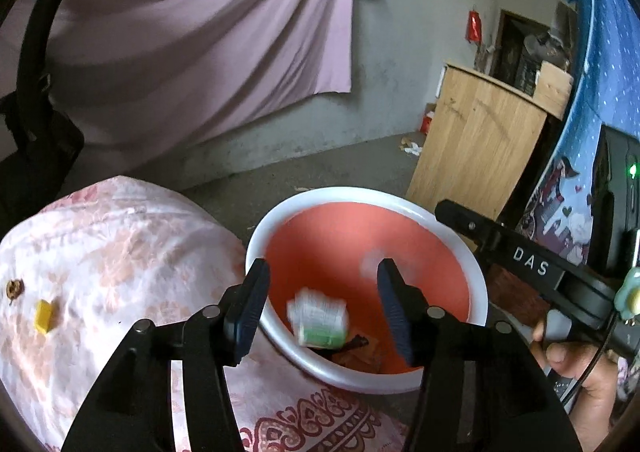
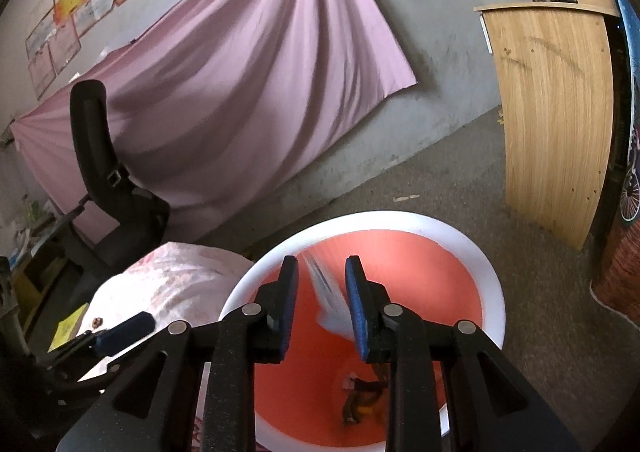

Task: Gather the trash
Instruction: 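Carry the box and tube over the orange basin and open both grippers, then bring both tools back over the table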

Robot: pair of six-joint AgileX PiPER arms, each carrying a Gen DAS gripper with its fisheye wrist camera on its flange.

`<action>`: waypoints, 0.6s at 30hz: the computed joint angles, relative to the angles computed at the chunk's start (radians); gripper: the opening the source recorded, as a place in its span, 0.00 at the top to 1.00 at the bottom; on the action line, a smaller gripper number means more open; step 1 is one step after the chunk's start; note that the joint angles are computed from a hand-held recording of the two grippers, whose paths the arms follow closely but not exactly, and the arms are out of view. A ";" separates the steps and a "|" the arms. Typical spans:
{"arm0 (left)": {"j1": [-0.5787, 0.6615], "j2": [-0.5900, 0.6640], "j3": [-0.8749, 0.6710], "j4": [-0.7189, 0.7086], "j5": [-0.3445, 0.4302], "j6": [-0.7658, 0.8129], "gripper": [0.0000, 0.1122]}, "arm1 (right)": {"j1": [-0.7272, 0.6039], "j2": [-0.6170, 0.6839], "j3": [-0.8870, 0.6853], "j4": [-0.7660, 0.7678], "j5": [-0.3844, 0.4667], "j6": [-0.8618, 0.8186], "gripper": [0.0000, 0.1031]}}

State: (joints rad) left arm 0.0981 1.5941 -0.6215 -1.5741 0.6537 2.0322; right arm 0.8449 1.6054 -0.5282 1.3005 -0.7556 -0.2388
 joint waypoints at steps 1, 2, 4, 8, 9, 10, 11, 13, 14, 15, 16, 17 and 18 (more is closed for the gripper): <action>0.009 0.000 -0.005 0.013 0.004 -0.019 0.56 | -0.004 -0.001 -0.001 -0.001 0.003 -0.001 0.71; 0.020 0.000 -0.009 0.020 0.008 -0.031 0.56 | -0.002 -0.002 0.000 0.001 0.001 -0.004 0.70; 0.051 -0.007 -0.007 0.015 0.022 -0.034 0.56 | 0.004 -0.001 -0.005 0.012 -0.010 -0.017 0.70; 0.128 -0.029 0.024 -0.064 0.045 0.019 0.56 | 0.032 0.008 -0.017 0.024 -0.050 -0.041 0.68; 0.158 -0.036 0.031 -0.080 0.061 0.029 0.56 | 0.042 0.013 -0.025 0.031 -0.064 -0.053 0.65; 0.182 -0.043 0.036 -0.090 0.072 0.035 0.56 | 0.060 0.018 -0.032 0.042 -0.087 -0.068 0.63; 0.214 -0.055 0.044 -0.104 0.084 0.042 0.56 | 0.075 0.024 -0.038 0.046 -0.110 -0.076 0.59; 0.254 -0.072 0.045 -0.107 0.096 0.037 0.56 | 0.105 0.036 -0.054 0.052 -0.153 -0.092 0.58; 0.284 -0.084 0.045 -0.111 0.106 0.035 0.56 | 0.114 0.041 -0.062 0.053 -0.165 -0.098 0.57; 0.312 -0.090 0.045 -0.108 0.120 0.033 0.56 | 0.129 0.050 -0.074 0.053 -0.185 -0.105 0.56; 0.348 -0.097 0.045 -0.107 0.137 0.033 0.55 | 0.139 0.058 -0.084 0.052 -0.198 -0.110 0.55; 0.384 -0.098 0.044 -0.107 0.154 0.039 0.52 | 0.151 0.067 -0.097 0.049 -0.212 -0.115 0.53; 0.415 -0.101 0.045 -0.107 0.169 0.043 0.47 | 0.166 0.081 -0.115 0.044 -0.230 -0.122 0.52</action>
